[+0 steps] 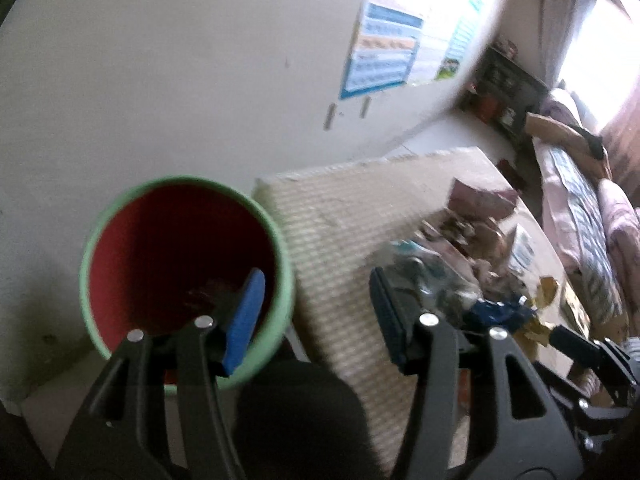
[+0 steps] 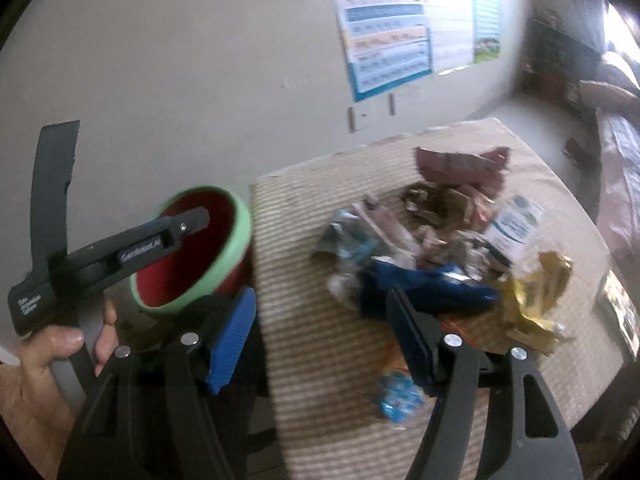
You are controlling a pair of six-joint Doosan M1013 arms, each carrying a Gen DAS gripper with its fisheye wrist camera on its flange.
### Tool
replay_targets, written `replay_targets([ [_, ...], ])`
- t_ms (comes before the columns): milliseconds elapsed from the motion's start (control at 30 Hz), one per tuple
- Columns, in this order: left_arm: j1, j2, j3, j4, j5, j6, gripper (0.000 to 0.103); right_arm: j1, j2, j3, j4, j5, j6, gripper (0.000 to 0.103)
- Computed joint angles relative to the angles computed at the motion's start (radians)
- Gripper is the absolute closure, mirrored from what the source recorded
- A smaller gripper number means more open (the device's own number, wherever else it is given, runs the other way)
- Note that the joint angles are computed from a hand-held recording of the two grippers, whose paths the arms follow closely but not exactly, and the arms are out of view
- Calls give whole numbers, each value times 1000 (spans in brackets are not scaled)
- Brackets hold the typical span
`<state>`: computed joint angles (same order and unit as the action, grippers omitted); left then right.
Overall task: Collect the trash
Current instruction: 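Move both open tools back over the wrapper pile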
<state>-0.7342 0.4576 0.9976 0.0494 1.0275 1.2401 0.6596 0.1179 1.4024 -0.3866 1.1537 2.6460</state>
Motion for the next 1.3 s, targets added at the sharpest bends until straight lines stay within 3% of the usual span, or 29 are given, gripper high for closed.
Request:
replay_targets([
  [233, -30, 11, -7, -46, 34, 36, 51, -43, -60, 83, 12, 13, 134, 37],
  [500, -39, 12, -3, -71, 56, 55, 51, -114, -98, 166, 124, -83, 251, 37],
  [867, -27, 9, 3, -63, 54, 28, 51, -108, -69, 151, 246, -1, 180, 34],
  [967, -25, 9, 3, -65, 53, 24, 51, -95, -49, 141, 244, 58, 182, 33],
  [1300, -21, 29, -13, -66, 64, 36, 51, -91, -74, 166, 280, 78, 265, 34],
])
